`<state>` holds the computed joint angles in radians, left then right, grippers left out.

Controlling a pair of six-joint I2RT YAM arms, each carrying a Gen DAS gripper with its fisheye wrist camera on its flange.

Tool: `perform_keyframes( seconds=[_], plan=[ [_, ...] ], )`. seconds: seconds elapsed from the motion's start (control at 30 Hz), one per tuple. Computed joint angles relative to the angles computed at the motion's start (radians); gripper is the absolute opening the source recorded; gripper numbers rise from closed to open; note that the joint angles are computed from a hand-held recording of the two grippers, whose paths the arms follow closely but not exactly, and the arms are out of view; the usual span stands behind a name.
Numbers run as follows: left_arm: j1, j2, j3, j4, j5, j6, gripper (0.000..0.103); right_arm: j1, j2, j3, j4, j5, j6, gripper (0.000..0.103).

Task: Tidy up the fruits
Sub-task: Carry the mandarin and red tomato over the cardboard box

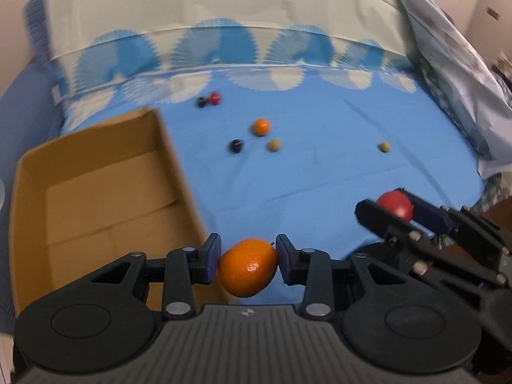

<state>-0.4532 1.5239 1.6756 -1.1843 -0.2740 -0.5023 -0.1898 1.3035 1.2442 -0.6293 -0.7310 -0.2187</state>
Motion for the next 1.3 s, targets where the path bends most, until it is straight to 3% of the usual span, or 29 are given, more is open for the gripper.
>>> perform_keyframes(
  seconds=[0.2, 0.5, 0.87, 1.3],
  plan=[
    [0.016, -0.232, -0.194, -0.034, -0.043, -0.038, 0.042, 0.098, -0.121, -0.017, -0.094, 0.036, -0.017, 0.042],
    [0.051, -0.464, -0.342, -0.103, -0.053, -0.072, 0.042, 0.297, -0.244, -0.06, -0.171, 0.165, -0.002, 0.042],
    [0.184, -0.563, -0.408, -0.089, 0.02, -0.039, 0.042, 0.413, -0.261, -0.055, -0.186, 0.26, -0.018, 0.042],
    [0.361, -0.559, -0.446, -0.04, 0.091, 0.05, 0.042, 0.464, -0.197, -0.052, -0.147, 0.308, 0.002, 0.042]
  ],
)
